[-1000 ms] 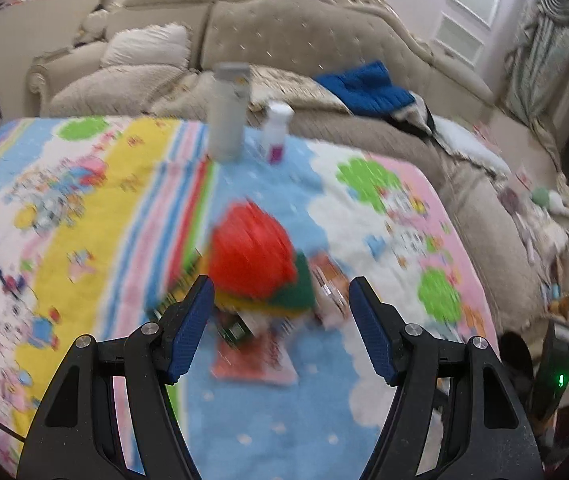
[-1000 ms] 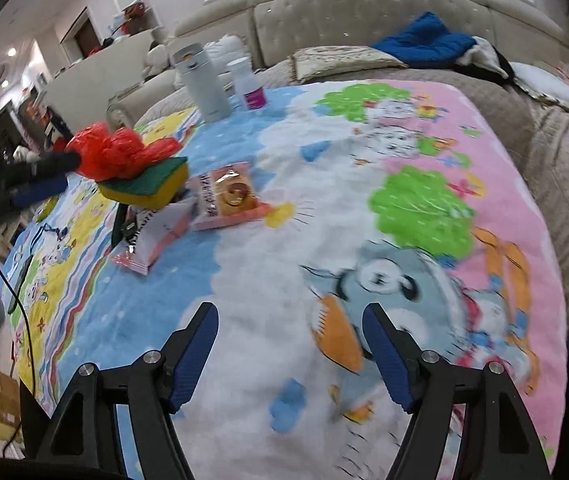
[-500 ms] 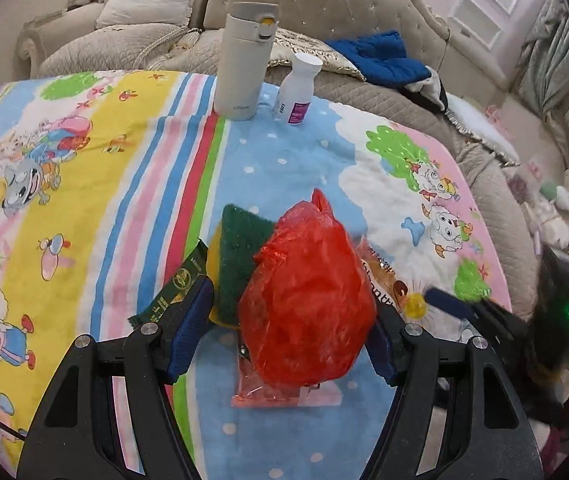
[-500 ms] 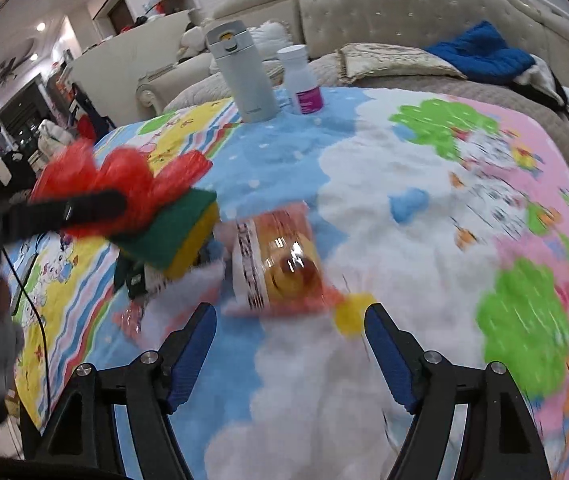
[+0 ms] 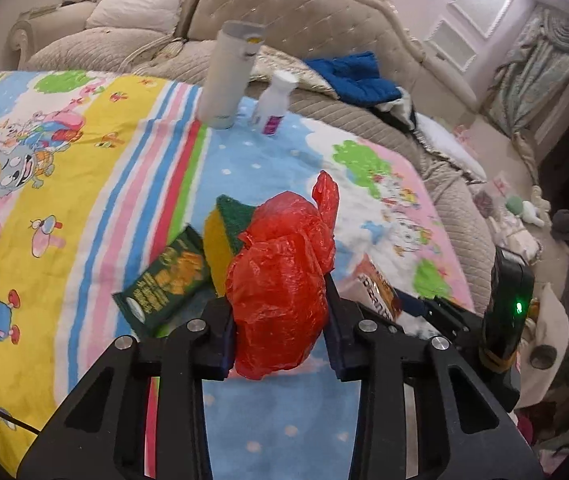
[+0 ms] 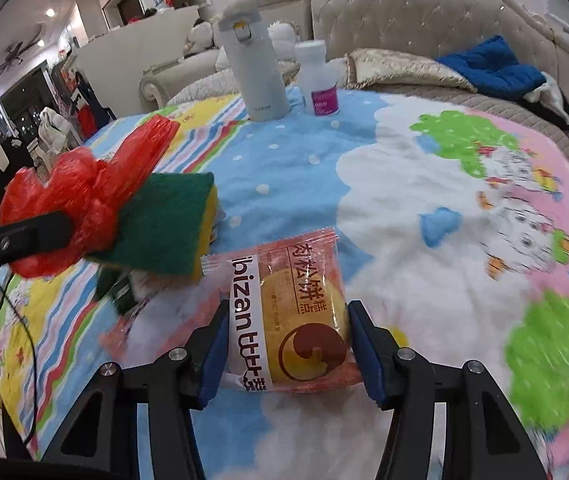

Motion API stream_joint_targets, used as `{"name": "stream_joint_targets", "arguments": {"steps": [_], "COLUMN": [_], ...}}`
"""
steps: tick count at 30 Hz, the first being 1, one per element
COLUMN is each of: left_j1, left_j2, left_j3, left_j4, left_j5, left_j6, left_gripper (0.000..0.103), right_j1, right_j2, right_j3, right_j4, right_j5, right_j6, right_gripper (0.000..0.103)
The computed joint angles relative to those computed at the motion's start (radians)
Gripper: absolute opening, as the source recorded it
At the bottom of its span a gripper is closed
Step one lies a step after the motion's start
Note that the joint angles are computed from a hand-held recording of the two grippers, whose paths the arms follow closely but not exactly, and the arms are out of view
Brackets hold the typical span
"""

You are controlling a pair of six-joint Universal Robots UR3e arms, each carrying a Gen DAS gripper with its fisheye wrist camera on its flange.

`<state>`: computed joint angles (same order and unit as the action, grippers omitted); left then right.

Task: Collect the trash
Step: 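Grasp the red plastic bag with the left tool while the right tool grasps the bizan snack packet, then carry the bag and packet over the black bin and open both tools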

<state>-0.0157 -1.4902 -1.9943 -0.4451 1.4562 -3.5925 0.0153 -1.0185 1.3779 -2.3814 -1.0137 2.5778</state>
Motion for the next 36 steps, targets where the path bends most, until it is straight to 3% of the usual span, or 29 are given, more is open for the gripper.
{"name": "stream_joint_targets", "arguments": {"steps": [8, 15, 24, 36], "left_j1": [-0.17, -0.294, -0.436, -0.537], "left_j2": [-0.066, -0.167, -0.353, -0.611], "left_j3": [0.057, 0.147, 0.37, 0.735], "left_j4": [0.035, 0.044, -0.014, -0.152], "left_j5": [0.038, 0.062, 0.127, 0.118], "left_j6": [-0.053, -0.094, -0.107, -0.097], "left_gripper": [0.028, 0.027, 0.027, 0.027], "right_j1": [-0.199, -0.376, -0.577, -0.749], "right_j2": [-0.297, -0.481, -0.59, -0.575], "right_j3": [0.349, 0.527, 0.578, 0.541], "right_j4": [0.001, 0.075, 0.212, 0.283], "right_j5": [0.093, 0.122, 0.165, 0.178], "right_j6": [-0.131, -0.259, -0.375, -0.455], "right_gripper": [0.054, 0.054, 0.054, 0.054]}}
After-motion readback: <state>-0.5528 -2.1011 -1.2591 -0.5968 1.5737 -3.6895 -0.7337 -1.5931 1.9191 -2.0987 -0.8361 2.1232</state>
